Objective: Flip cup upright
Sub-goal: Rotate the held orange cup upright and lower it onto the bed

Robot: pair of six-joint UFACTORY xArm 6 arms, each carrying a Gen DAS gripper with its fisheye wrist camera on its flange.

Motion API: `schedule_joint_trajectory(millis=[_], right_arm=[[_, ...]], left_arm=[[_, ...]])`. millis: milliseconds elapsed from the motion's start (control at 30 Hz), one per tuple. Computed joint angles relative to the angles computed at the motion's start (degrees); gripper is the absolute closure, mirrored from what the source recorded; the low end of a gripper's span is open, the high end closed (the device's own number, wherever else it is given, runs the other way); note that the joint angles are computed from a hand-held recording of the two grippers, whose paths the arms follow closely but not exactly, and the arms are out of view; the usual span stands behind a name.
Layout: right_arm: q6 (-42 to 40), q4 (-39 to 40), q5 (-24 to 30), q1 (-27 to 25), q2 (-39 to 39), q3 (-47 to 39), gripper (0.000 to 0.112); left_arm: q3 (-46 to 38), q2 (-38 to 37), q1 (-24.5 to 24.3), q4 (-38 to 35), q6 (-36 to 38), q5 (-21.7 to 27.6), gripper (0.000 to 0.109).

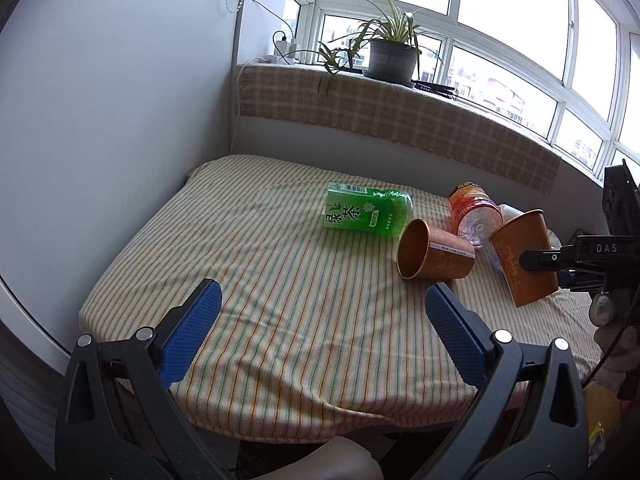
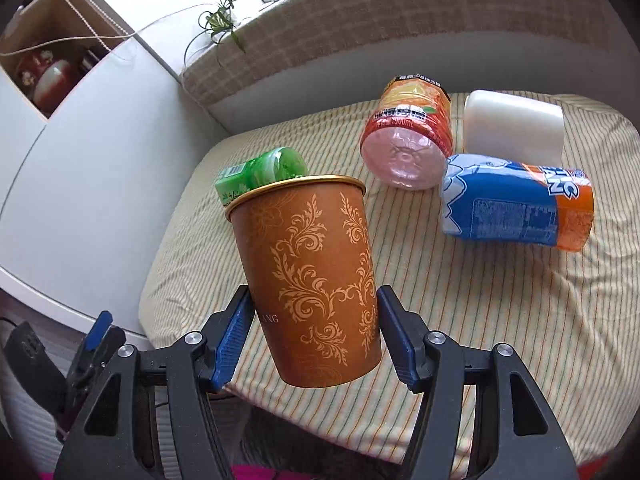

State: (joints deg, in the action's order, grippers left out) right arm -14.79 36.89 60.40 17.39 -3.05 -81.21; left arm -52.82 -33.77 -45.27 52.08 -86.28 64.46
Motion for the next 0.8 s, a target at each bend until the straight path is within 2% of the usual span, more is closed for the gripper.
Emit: schedule_joint_trajectory(millis=[133,300,533,667,800], right_arm=[[3.3,4.3,-0.2,-1.9,-3.3,7.6,0.051],[5.4,8.4,-0.8,-3.4,-4.1,11.1,0.051],[6.4,7.6,-1.7,-3.9,-4.4,12.8,0.048],[4.7,5.8,-1.9,-3.4,-4.1,12.0,0.045],[1.6,3.0,-5.4,-2.7,-8.5,15.3,0.041]], left_arm=[[-0.7,1.7,0.5,-1.5,0.9,-2.7,0.006],[-1.2,3.4,1.2,-3.8,2.0,-5.8,0.006],[-2.3,5.5,2.4,-7.2,4.3,-9.9,0.006],[-2.3,6.2,4.5,-11.9,6.9,-14.8,0.006],[-3.8,8.5,5.8,-14.2,8.5,-18.2,0.006]])
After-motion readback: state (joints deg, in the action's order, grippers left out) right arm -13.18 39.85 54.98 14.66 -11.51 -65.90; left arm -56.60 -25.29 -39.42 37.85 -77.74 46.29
